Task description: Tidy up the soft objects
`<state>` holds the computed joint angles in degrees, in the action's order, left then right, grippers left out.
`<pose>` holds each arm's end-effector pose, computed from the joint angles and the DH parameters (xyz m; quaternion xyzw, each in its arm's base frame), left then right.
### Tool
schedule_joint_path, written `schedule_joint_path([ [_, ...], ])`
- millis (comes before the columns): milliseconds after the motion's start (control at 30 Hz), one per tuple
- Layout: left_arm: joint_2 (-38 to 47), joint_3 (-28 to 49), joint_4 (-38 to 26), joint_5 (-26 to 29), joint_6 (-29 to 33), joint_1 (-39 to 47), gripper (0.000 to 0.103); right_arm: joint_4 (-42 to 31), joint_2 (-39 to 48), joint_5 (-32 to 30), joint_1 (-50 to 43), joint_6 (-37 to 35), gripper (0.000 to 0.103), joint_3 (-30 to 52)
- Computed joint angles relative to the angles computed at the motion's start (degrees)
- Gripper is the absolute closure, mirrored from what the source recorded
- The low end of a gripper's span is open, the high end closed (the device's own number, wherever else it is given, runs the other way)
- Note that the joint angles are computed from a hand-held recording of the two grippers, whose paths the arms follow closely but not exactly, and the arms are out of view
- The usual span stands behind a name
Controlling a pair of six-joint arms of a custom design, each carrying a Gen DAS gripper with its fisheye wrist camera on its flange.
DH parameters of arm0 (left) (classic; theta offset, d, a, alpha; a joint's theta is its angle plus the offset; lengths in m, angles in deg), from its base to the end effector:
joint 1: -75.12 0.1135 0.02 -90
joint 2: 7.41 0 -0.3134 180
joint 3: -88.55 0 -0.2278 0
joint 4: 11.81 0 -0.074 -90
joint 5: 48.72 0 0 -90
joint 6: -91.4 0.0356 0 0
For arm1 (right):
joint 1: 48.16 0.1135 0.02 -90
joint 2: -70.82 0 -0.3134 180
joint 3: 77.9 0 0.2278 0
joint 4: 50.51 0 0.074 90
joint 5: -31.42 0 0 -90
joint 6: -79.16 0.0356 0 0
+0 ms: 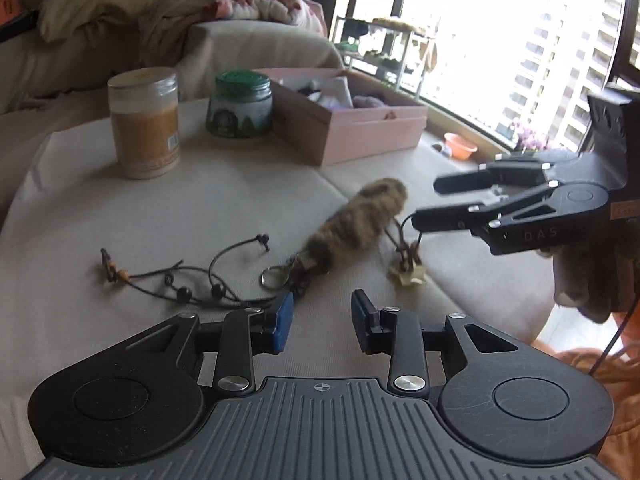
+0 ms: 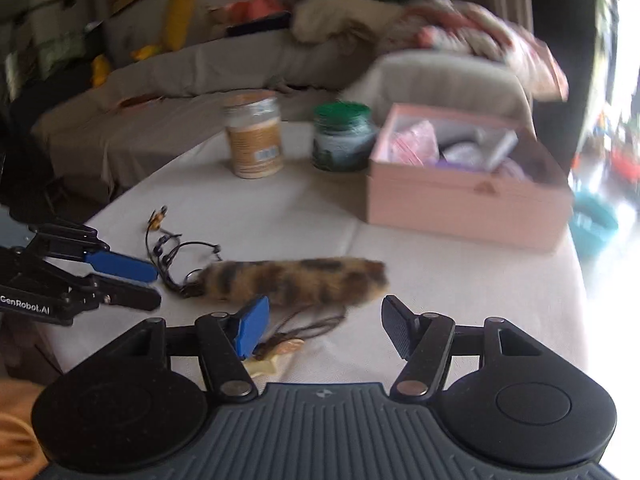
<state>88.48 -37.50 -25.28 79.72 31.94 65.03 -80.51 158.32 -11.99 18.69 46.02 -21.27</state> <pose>0.2712 -0.0707 0.1891 0.4048 0.8115 -0.2595 0.3321 0.1220 0.2195 0.2237 0.0217 0.8942 0.0231 0.4465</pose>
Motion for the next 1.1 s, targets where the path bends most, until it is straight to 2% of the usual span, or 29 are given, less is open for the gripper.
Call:
schedule_joint_path([
  [200, 2.0, 0.0, 6.0, -7.0, -2.7, -5.9, 0.067, -1.2, -1.4, -0.5, -3.1, 1.2, 0.04, -0.9],
  [333, 4.1, -1.1, 15.2, -16.7, -0.3, -10.6, 0.064, -1.1, -2.7, -0.8, 0.1, 4.0, 0.039, -2.5],
  [533, 8.9, 4.5, 20.0, -25.9, -3.4, -9.6, 0.063, 6.0, 4.5, -5.3, 0.2, -1.4, 0.039, -0.4],
  [600, 10.8, 6.6, 21.9, -29.6, -3.7, -8.9, 0.063, 2.6, 7.7, -4.3, -0.5, -1.3, 0.039, 2.4],
  [667, 12.1, 9.2, 21.5, -32.1, -5.4, -7.5, 0.065, -3.3, 9.7, -0.8, -0.8, 1.7, 0.039, 4.5],
  [700, 12.2, 10.7, 19.7, -31.8, -7.1, -6.5, 0.066, -7.8, 10.4, 1.2, -0.9, 4.6, 0.039, 5.5],
  [767, 12.0, 13.9, 13.8, -26.8, -12.4, -3.4, 0.066, -15.8, 10.8, 3.7, -1.3, 11.3, 0.039, 5.9],
  [833, 11.9, 16.5, 7.3, -17.3, -20.0, 0.2, 0.066, -13.2, 5.8, 2.6, -2.2, 13.4, 0.039, 0.7],
  [900, 11.5, 16.2, 6.5, -9.6, -25.0, 2.4, 0.066, -8.9, -0.9, 1.2, -2.8, 15.2, 0.039, -5.2],
  [967, 10.6, 14.5, 9.3, -8.2, -24.7, 2.1, 0.066, -8.0, -4.7, 3.0, -2.2, 18.9, 0.038, -8.7],
  [1033, 10.6, 15.2, 10.7, -9.8, -21.1, 0.8, 0.066, -9.1, -5.9, 5.3, -1.8, 22.3, 0.038, -10.0],
  [1100, 13.1, 20.5, 6.5, -10.3, -18.2, 0.0, 0.066, -8.2, -6.0, 6.5, -2.0, 24.0, 0.038, -11.3],
])
